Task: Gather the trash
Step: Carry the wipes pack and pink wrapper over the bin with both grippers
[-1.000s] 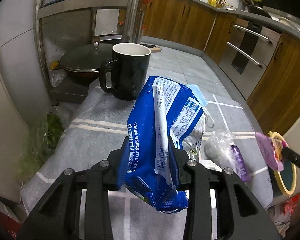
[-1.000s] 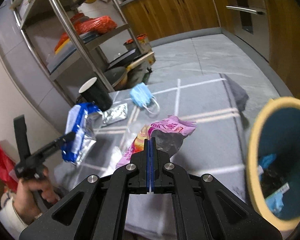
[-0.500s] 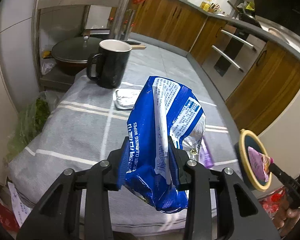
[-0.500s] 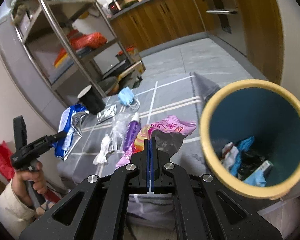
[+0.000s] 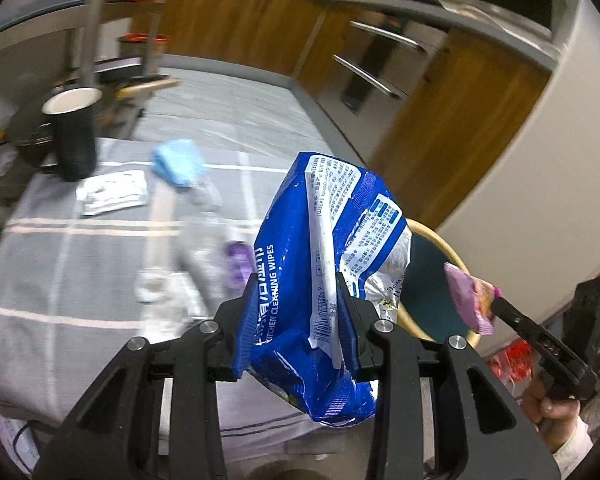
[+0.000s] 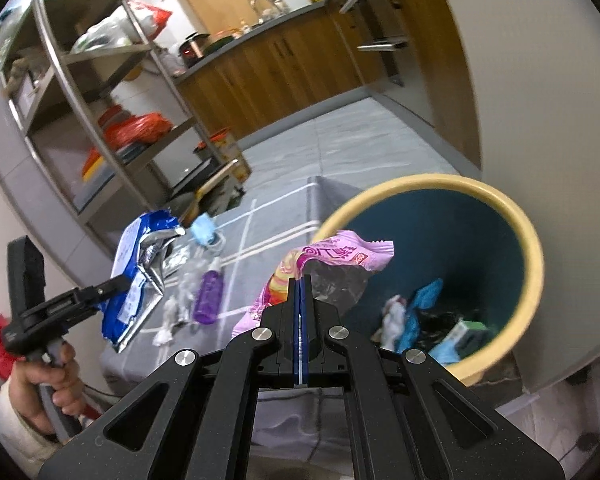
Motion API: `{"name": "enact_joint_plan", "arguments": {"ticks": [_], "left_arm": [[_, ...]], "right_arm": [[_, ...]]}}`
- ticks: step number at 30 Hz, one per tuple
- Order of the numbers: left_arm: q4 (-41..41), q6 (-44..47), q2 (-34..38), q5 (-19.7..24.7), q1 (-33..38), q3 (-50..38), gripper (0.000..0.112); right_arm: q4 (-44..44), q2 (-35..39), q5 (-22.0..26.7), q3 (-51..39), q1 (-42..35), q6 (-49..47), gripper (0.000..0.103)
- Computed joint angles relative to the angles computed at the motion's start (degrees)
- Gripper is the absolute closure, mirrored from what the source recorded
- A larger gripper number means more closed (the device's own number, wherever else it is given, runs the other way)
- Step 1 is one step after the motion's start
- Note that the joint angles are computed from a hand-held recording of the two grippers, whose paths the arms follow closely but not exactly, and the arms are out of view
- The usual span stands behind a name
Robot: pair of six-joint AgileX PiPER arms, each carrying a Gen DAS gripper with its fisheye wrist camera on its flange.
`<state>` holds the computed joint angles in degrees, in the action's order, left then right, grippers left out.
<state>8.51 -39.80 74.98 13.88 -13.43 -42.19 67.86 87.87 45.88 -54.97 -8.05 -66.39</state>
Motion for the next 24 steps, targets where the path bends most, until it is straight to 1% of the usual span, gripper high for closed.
{"name": "enact_joint_plan", "arguments": {"ticks": [2, 6, 9, 15, 19, 24], "left_arm": [[3.3, -3.7, 3.3, 0.4, -3.1, -3.1, 0.078], [4.8, -5.7, 9.4, 0.9, -7.1, -8.8, 0.078], [2.1, -3.3, 14.8, 1.4, -8.9, -13.8, 0.077], [-3.1, 1.7, 24.0, 2.6, -11.6, -22.6, 0.077], [-5.2, 4.2, 30.3, 4.8, -13.7, -29.5, 0.077], [-7.1, 6.7, 36.7, 8.0, -15.0, -36.5, 0.076]], "right_arm": [[0.4, 0.9, 0.1, 0.0, -1.5, -0.5, 0.101], [1.5, 2.5, 0.1, 0.3, -3.5, -0.9, 0.101], [1.7, 3.6, -0.1, 0.0, -4.5, -0.5, 0.101], [0.1, 6.2, -2.3, -0.7, -4.9, 1.4, 0.101], [-2.6, 8.2, -4.1, -1.7, -4.7, 3.9, 0.101], [-5.9, 9.6, -5.2, -2.7, -4.4, 6.9, 0.101]]}}
